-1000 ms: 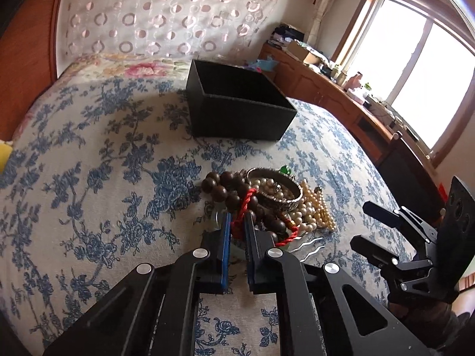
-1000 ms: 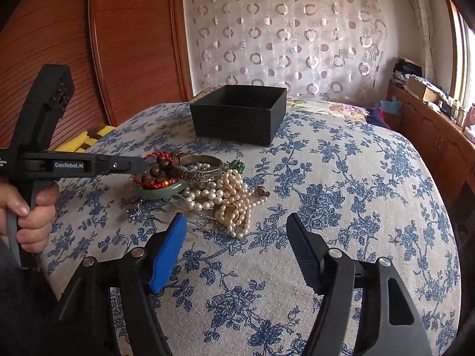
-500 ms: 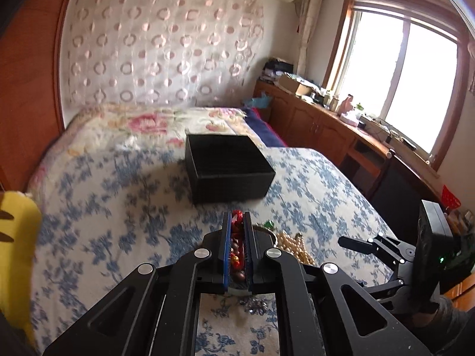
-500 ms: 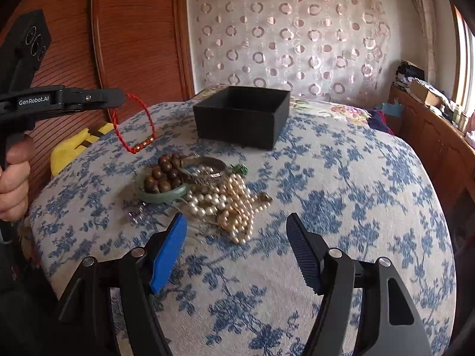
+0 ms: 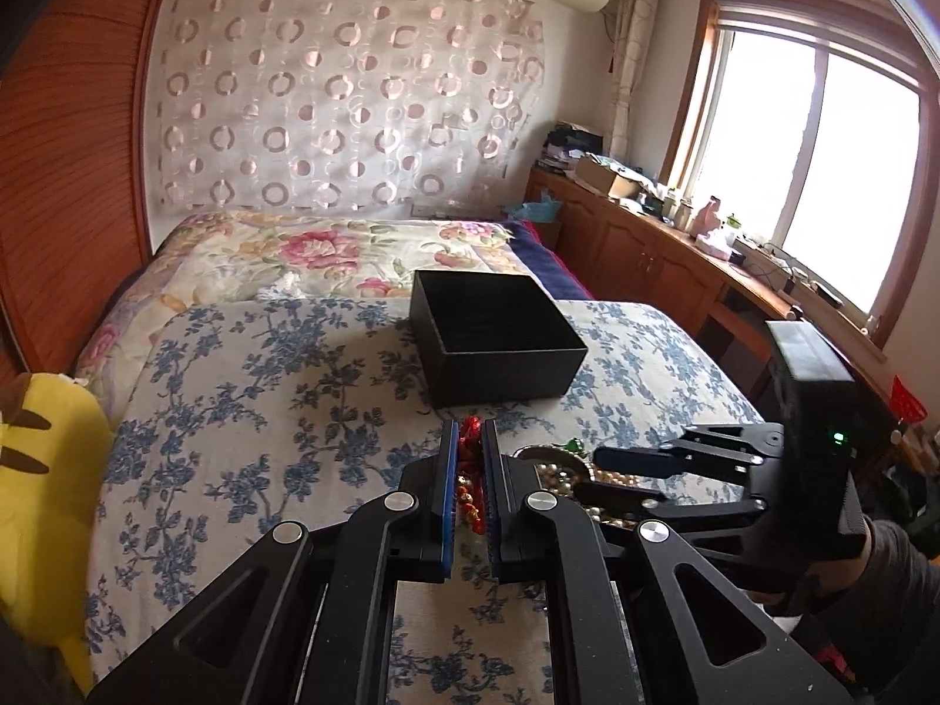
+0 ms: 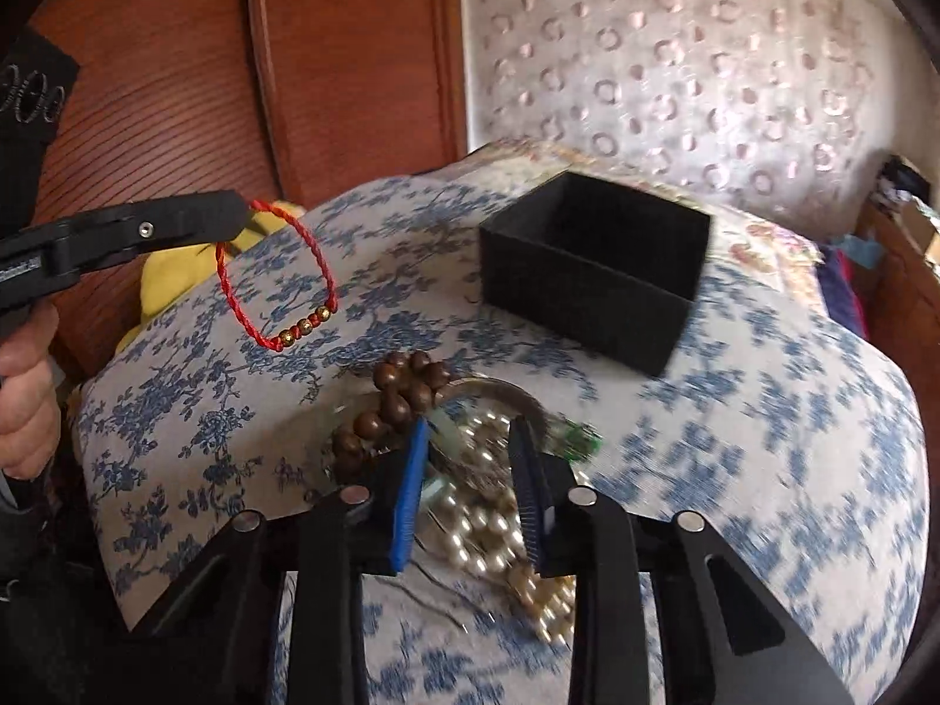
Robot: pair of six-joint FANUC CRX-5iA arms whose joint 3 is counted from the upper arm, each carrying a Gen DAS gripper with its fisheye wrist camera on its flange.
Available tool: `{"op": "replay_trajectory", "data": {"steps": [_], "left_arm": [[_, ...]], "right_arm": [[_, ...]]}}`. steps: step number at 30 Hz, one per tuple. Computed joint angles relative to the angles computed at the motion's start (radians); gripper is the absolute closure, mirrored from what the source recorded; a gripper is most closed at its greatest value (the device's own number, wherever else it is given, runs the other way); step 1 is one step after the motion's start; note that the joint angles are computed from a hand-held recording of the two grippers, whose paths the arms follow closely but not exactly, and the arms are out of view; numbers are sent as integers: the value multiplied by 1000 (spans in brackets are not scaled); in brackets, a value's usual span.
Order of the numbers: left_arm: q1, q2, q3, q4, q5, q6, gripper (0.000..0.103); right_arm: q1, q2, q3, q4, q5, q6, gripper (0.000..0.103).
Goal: Organize jewelry
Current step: 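Grasp the silver bangle with the right tool while the left tool lifts the red bracelet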
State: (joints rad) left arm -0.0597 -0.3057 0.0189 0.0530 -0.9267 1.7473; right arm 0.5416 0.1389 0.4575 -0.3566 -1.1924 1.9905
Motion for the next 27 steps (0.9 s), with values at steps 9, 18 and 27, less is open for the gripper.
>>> {"op": "replay_trajectory", "data": {"steps": [9, 18, 27], "left_arm": [[31, -14, -17, 10, -7, -23, 96], [42, -8, -18, 15, -6, -36, 96], [39, 33, 13, 9, -1, -48, 96]], "right_arm": [[38, 71, 80, 35, -93, 17, 87], [17, 82, 124, 8, -130, 68, 98], [-41, 112, 218, -47, -120, 79, 98]]}}
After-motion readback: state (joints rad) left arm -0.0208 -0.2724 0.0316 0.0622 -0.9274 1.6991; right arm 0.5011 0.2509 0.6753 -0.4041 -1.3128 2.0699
